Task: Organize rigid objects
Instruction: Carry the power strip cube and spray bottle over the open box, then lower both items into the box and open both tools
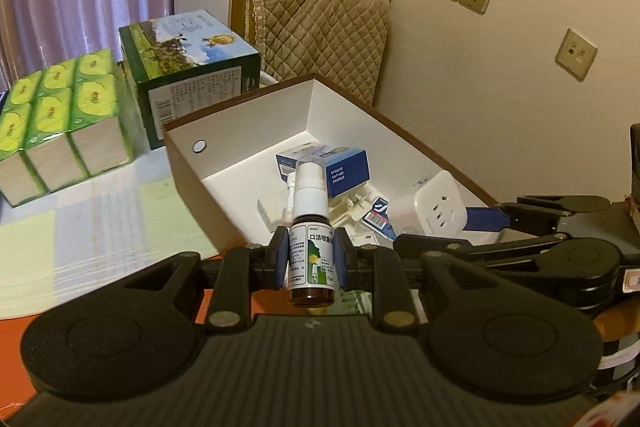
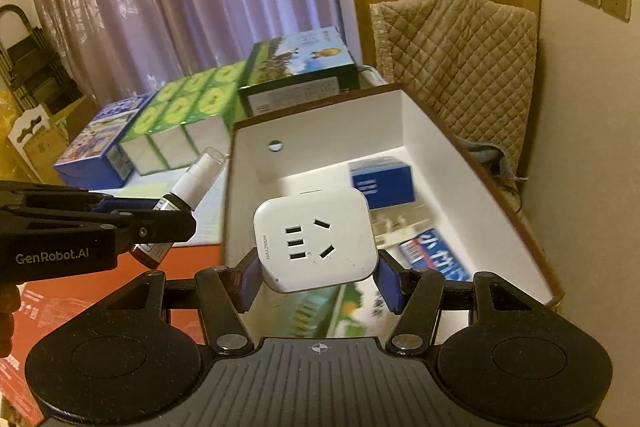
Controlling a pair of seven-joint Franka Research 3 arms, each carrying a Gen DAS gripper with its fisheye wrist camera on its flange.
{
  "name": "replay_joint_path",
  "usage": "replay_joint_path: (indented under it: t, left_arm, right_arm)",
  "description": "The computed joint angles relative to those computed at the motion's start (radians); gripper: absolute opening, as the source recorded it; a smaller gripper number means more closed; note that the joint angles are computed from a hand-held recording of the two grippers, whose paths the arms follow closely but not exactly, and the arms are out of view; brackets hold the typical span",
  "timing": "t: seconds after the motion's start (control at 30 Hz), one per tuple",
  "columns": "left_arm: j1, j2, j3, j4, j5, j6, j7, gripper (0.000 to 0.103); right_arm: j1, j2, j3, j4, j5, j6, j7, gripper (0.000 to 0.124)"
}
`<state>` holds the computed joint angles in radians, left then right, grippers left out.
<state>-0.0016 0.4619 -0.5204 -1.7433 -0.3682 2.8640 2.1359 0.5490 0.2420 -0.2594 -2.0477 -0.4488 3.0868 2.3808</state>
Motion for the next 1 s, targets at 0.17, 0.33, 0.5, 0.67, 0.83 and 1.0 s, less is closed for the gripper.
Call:
replay_joint_path:
  t: [0.17, 0.33, 0.5, 0.67, 0.83, 1.0]
  left_arm:
    - [-0.108, 0.082, 0.096, 0.124, 0.117, -0.056, -0.137, 0.019]
    - [-0.174, 0.16, 0.154, 0.237, 0.227, -0.118, -0.262, 0.019]
    - [-0.213, 0.225, 0.188, 0.332, 0.308, -0.175, -0.348, 0.019]
    - [-0.229, 0.275, 0.2, 0.404, 0.353, -0.226, -0.388, 0.014]
    - [-0.234, 0.316, 0.202, 0.47, 0.37, -0.264, -0.397, 0.015]
    - [-0.241, 0.347, 0.205, 0.521, 0.38, -0.286, -0.395, 0.018]
  right_arm:
    - [-0.137, 0.045, 0.128, 0.037, 0.174, -0.014, -0.211, 0.056]
    - [-0.206, 0.097, 0.194, 0.089, 0.317, -0.04, -0.366, 0.056]
    - [-0.237, 0.142, 0.222, 0.142, 0.426, -0.074, -0.477, 0.056]
    - [-0.25, 0.178, 0.233, 0.186, 0.514, -0.107, -0.563, 0.056]
    - [-0.253, 0.195, 0.232, 0.211, 0.564, -0.134, -0.614, 0.056]
    - [-0.247, 0.192, 0.22, 0.215, 0.575, -0.171, -0.638, 0.056]
